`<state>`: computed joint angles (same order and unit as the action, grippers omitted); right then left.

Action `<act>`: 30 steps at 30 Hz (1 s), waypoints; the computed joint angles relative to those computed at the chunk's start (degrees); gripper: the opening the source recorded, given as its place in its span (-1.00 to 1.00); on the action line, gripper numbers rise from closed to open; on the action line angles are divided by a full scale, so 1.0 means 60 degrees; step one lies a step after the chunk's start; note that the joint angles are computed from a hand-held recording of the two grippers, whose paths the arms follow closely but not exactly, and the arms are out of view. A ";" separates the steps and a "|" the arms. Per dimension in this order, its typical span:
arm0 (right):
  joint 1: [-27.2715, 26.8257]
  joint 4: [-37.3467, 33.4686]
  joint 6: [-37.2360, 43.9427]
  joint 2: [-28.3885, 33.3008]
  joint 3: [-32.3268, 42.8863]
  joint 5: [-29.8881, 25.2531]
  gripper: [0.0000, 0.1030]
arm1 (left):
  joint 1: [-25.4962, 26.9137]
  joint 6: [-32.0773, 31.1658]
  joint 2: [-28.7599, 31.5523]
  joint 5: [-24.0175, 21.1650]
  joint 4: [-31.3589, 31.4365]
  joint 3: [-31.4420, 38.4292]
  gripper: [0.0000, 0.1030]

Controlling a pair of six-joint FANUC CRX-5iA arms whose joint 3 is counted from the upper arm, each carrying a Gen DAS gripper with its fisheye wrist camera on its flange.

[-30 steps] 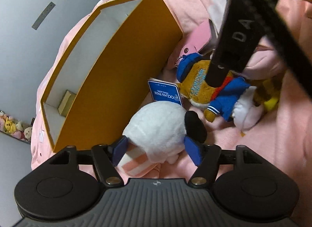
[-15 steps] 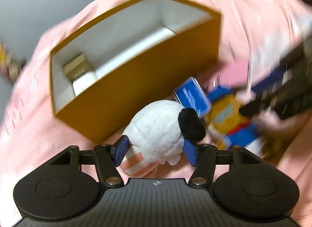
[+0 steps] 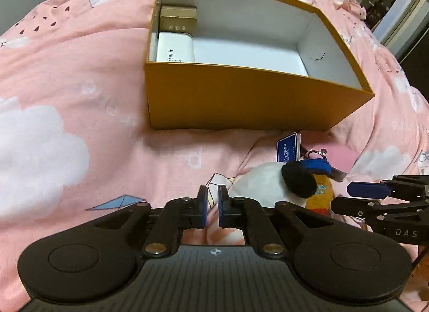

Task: Organize objects
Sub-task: 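Grasp the white plush keychain with the left gripper while the right gripper grasps the dog plush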

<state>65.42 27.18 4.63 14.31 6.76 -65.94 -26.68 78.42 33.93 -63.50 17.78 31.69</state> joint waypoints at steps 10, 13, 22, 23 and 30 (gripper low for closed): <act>-0.0155 -0.0485 0.0860 -0.0081 0.0002 0.1081 -0.49 | -0.0099 -0.2779 -0.0861 0.0820 0.0664 -0.1183 -0.29; -0.0360 -0.0791 0.1488 0.0154 0.0311 0.1333 -0.59 | -0.0258 -0.2965 -0.0838 0.1018 0.0295 -0.1168 -0.25; -0.0700 -0.0426 0.1810 0.0720 0.0583 0.2402 -0.72 | -0.0435 -0.3769 -0.0980 0.1697 -0.0165 -0.1470 -0.16; -0.0716 -0.0335 0.1738 0.0725 0.0551 0.2509 -0.72 | -0.0456 -0.3935 -0.0958 0.1739 -0.0157 -0.1490 -0.14; -0.0707 -0.0043 0.1213 0.0501 0.0282 0.2323 -0.72 | -0.0927 -0.4753 -0.0776 0.1947 -0.1005 -0.1399 0.09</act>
